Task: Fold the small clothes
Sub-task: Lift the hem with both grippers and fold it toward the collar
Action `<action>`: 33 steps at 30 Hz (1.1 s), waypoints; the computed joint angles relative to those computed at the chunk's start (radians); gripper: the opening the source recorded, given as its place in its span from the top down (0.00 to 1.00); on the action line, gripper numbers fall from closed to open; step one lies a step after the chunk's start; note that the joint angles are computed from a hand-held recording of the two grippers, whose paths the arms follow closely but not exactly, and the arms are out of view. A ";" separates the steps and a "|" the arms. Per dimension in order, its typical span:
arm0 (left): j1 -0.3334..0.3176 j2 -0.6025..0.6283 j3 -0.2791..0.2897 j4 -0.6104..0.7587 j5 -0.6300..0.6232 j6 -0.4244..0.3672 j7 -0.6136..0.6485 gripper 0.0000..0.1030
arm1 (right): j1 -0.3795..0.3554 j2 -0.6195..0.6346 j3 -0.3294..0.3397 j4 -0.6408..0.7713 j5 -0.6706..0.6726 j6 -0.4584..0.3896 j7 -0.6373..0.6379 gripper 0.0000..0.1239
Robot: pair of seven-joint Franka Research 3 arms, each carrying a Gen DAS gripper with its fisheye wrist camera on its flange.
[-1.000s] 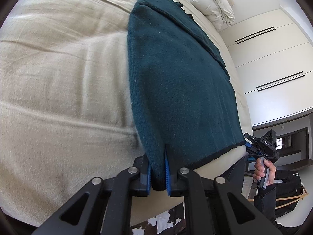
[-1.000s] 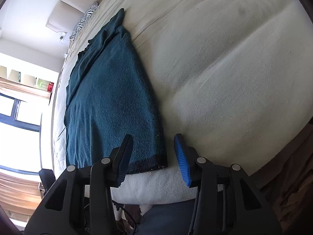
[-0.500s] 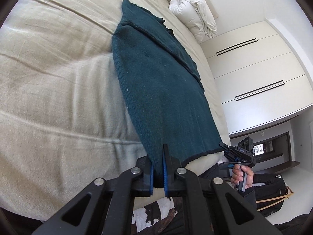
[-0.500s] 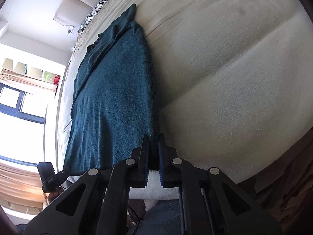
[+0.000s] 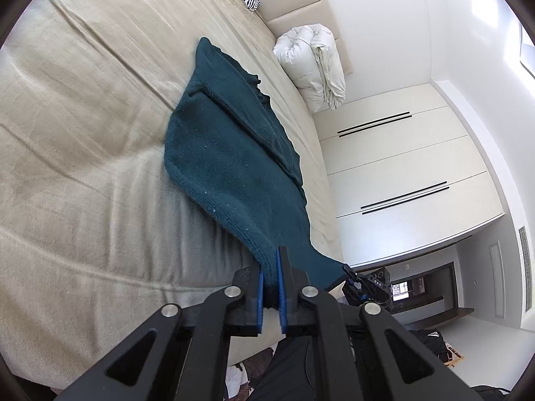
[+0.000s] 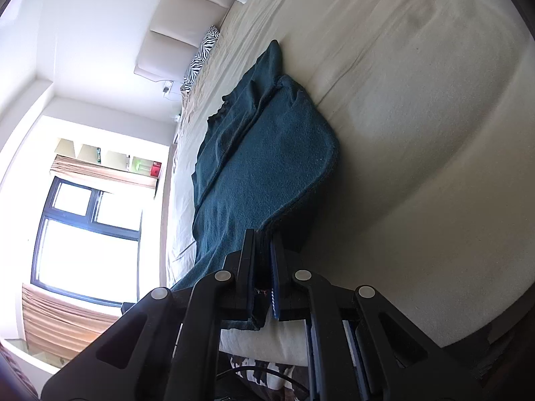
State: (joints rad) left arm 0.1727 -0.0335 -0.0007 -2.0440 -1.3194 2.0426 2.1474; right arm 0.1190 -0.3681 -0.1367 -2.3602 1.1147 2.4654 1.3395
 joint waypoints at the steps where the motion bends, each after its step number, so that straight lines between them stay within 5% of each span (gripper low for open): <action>1: 0.001 0.003 0.001 0.006 -0.004 -0.003 -0.002 0.92 | 0.005 0.008 -0.001 0.011 0.015 0.007 -0.008 0.95; 10: 0.022 0.062 -0.007 0.075 -0.073 0.025 -0.034 0.92 | 0.015 0.116 0.000 0.145 0.166 0.061 -0.068 0.95; 19: 0.050 0.195 -0.054 0.261 -0.089 0.073 -0.077 0.92 | -0.019 0.289 0.047 0.338 0.147 0.093 -0.044 0.95; 26: 0.088 0.400 -0.124 0.534 -0.041 0.136 -0.171 0.92 | -0.063 0.485 0.093 0.575 0.033 0.127 0.030 0.95; 33: 0.076 0.669 -0.177 0.933 0.139 0.166 -0.329 0.92 | -0.107 0.733 0.133 0.901 -0.198 0.117 0.197 0.95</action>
State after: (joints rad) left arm 0.2487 0.6352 -0.1773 -1.1111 -1.1803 2.2084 1.8185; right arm 0.0125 0.3653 -0.0039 -1.4591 0.9164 2.5827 1.5361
